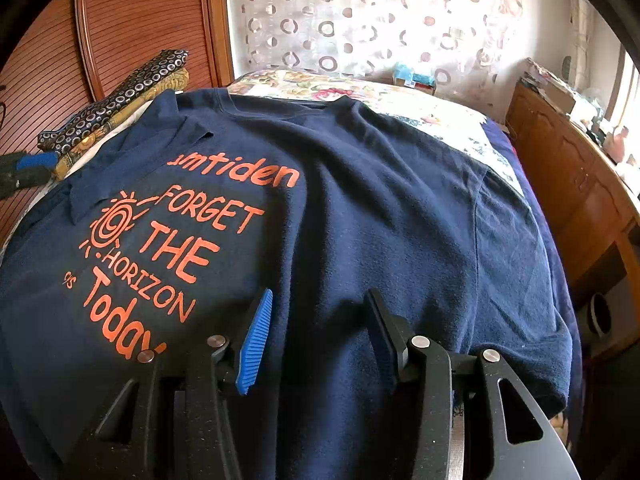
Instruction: Fold small clothes
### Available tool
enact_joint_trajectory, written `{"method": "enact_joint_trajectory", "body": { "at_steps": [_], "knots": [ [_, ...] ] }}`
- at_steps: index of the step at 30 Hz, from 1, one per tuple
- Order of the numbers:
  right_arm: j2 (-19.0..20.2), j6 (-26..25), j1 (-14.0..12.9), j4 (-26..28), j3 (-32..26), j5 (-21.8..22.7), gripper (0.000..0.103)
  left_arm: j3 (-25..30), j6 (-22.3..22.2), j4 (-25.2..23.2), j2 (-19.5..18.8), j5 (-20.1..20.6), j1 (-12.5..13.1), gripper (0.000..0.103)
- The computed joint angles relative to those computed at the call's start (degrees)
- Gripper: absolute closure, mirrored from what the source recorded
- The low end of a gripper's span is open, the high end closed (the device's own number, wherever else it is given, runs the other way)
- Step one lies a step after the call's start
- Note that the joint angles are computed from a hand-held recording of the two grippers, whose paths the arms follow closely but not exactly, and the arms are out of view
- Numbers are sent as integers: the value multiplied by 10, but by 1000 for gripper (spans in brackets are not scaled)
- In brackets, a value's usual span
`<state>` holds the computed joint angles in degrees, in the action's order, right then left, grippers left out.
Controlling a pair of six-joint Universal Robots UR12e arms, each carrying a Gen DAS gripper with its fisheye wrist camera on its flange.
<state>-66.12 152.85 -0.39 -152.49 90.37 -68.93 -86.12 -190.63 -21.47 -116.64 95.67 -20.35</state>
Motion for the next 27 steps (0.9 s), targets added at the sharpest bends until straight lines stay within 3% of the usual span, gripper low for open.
{"method": "enact_joint_trajectory", "body": {
  "at_steps": [14,24,27],
  "knots": [
    [0,-1,0,0,0,1,53,113,-19,-74,-72,72,31,57],
    [1,-1,0,1,0,3,51,202,-57,-159,-127,54,43,57],
    [1,-3,0,2,0,3,50,217,-60,-171,-138,67,42,57]
  ]
}}
